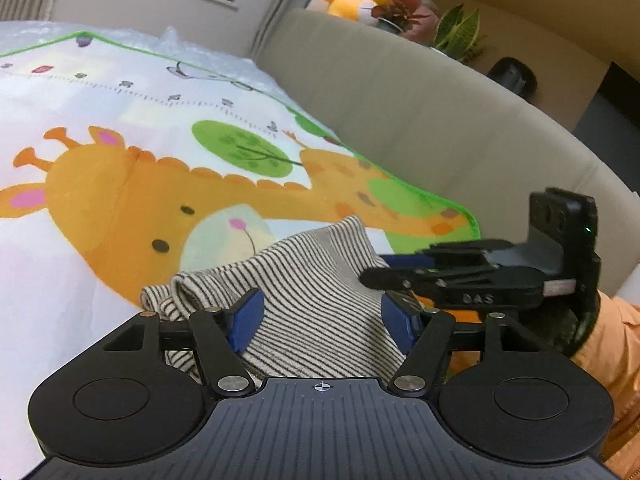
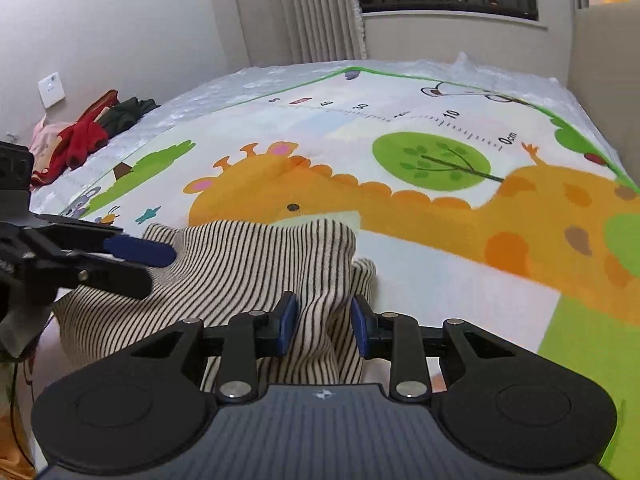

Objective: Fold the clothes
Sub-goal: 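Fold the held shirt end over with the right tool and open it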

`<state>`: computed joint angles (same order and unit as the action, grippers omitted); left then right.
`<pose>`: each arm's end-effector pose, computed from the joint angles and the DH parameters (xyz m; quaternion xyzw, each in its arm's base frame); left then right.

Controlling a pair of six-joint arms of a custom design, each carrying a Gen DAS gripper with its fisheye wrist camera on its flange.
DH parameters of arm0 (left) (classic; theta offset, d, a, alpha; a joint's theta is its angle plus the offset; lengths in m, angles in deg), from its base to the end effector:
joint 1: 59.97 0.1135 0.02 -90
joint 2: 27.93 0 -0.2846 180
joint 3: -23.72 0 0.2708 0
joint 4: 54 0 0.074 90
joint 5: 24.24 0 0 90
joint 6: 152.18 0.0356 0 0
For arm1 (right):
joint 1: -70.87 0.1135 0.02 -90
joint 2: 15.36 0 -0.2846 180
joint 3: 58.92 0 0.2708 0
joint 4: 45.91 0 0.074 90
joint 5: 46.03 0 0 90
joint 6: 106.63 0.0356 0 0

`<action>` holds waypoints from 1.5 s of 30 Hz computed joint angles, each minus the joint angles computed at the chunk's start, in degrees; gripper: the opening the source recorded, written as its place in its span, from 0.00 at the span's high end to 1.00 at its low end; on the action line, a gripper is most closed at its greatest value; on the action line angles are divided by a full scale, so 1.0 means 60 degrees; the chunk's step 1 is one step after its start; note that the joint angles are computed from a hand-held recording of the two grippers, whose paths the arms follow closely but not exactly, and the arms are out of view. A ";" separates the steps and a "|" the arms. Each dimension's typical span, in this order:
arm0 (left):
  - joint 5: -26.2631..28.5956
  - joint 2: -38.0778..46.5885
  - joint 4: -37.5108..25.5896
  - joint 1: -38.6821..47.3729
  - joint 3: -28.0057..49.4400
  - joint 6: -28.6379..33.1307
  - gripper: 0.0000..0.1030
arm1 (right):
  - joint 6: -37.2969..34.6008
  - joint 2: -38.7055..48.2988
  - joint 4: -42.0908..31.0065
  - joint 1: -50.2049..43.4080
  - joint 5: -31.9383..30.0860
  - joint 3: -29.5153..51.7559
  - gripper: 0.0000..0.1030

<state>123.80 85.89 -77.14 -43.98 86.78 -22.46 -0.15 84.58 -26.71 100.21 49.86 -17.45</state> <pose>0.3275 0.0624 0.0749 0.2445 0.8334 -0.3675 0.3327 0.2593 0.1416 0.0938 -0.0792 0.8992 0.1238 0.4121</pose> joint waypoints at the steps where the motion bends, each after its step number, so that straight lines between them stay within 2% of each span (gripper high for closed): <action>1: -0.0055 -0.0038 0.0070 0.0011 -0.0053 0.0041 0.32 | 0.0007 -0.0110 -0.0019 0.0078 0.0152 -0.0036 0.73; 6: -0.0179 -0.0021 0.0516 -0.0035 -0.0234 -0.0063 0.28 | -0.0294 -0.0945 -0.0104 0.0658 0.1264 -0.0069 0.69; 9: -0.0100 0.0019 0.0350 0.0022 -0.0162 0.0042 0.28 | -0.0510 -0.1195 0.0068 0.0842 0.1317 0.0153 0.69; 16: 0.0095 0.0214 0.0161 0.0122 0.0001 0.0225 0.28 | -0.0344 0.0828 0.0122 0.0767 0.1170 0.1572 0.69; 19: 0.0145 0.0349 0.0163 0.0119 0.0108 0.0216 0.28 | -0.0182 0.1572 0.0262 0.0689 0.1225 0.1777 0.69; 22: 0.0230 0.0466 0.0350 0.0084 0.0147 0.0073 0.28 | -0.0289 0.1864 0.0142 0.0859 0.1776 0.1836 0.69; 25: 0.0279 0.0602 0.1034 -0.0025 0.0043 -0.0190 0.28 | 0.0336 0.2084 0.0503 0.0843 0.1993 0.1509 0.68; 26: 0.0272 0.0642 0.1331 -0.0070 -0.0022 -0.0289 0.28 | 0.0764 0.2192 0.0865 0.0735 0.1858 0.1285 0.63; 27: 0.0244 0.0677 0.1659 -0.0127 -0.0104 -0.0420 0.28 | 0.1252 0.2306 0.1241 0.0597 0.1684 0.1064 0.51; 30: 0.0178 0.0671 0.1819 -0.0180 -0.0142 -0.0441 0.28 | 0.2775 0.2717 0.2608 0.0152 0.0967 0.0429 0.48; 38: 0.0133 0.0652 0.1640 -0.0078 -0.0135 -0.0210 0.28 | 0.2238 0.1821 0.1882 0.1130 0.2619 0.0286 0.48; 41: 0.0161 0.0705 0.1648 -0.0041 -0.0111 -0.0249 0.28 | 0.1844 0.1056 0.2121 0.1712 0.3352 -0.0234 0.48; 45: 0.0196 0.0765 0.1701 -0.0043 -0.0077 -0.0328 0.27 | 0.1783 0.0412 0.2709 0.2333 0.3393 -0.0874 0.50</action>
<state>124.97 90.48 -66.94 -44.23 86.31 -24.43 10.55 87.05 -10.46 114.21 70.21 -22.69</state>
